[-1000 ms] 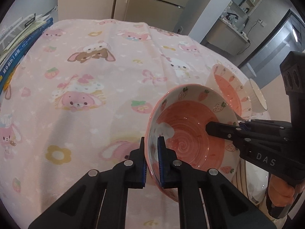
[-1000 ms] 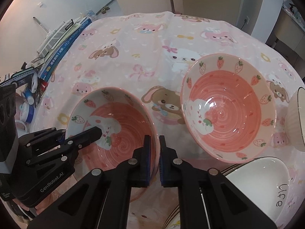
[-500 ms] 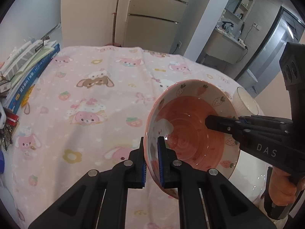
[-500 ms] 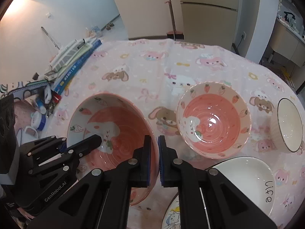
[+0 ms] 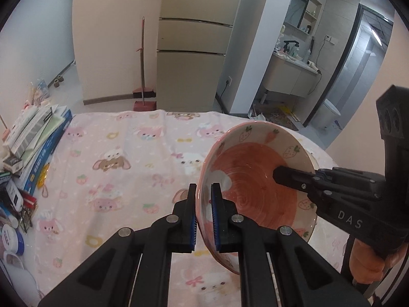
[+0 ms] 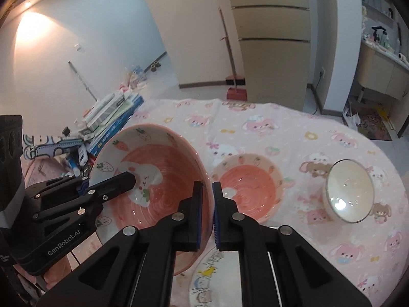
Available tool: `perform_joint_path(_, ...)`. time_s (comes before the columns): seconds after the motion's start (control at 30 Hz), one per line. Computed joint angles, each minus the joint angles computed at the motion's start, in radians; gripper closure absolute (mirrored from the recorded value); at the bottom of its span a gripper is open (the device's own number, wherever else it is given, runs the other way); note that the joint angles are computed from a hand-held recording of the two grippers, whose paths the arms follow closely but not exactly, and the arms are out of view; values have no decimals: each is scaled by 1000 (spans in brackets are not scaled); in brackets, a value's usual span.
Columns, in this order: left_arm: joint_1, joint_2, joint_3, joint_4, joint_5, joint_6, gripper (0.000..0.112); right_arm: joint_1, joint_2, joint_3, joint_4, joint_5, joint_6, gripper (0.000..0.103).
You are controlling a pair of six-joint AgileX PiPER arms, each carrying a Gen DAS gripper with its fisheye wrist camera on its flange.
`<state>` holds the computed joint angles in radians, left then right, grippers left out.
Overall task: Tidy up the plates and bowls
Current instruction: 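Lift the pink bowl with both tools and carry it over the other pink bowl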
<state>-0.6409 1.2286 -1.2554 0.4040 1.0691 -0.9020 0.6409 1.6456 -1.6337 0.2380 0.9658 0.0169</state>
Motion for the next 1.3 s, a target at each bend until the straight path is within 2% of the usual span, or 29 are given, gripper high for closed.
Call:
perform_joint_path(0.13, -26, 113, -120, 35, 27, 8, 102, -76, -8, 18, 48, -27, -27, 95)
perform_joint_path(0.23, -41, 180, -171, 48, 25, 10, 102, -93, 7, 4, -2, -35, 23, 93)
perform_joint_path(0.37, 19, 202, -148, -14, -56, 29, 102, -121, 46, -33, 9, -13, 13, 93)
perform_joint_path(0.47, 68, 184, -73, -66, -136, 63, 102, -127, 84, -55, 24, 11, 6, 94)
perform_joint_path(0.63, 161, 212, -39, -195, -187, 150, 102, -92, 110, -53, -42, 1, 56, 95)
perform_joint_path(0.83, 171, 238, -19, -200, -221, 154, 102, -100, 157, -76, -38, 17, 63, 95)
perform_joint_path(1.03, 163, 263, 17, -169, -302, 145, 102, -119, 205, -109, -42, 41, 79, 94)
perform_joint_path(1.3, 172, 311, -9, -184, -265, 133, 102, -121, 248, -144, -44, 69, 76, 94)
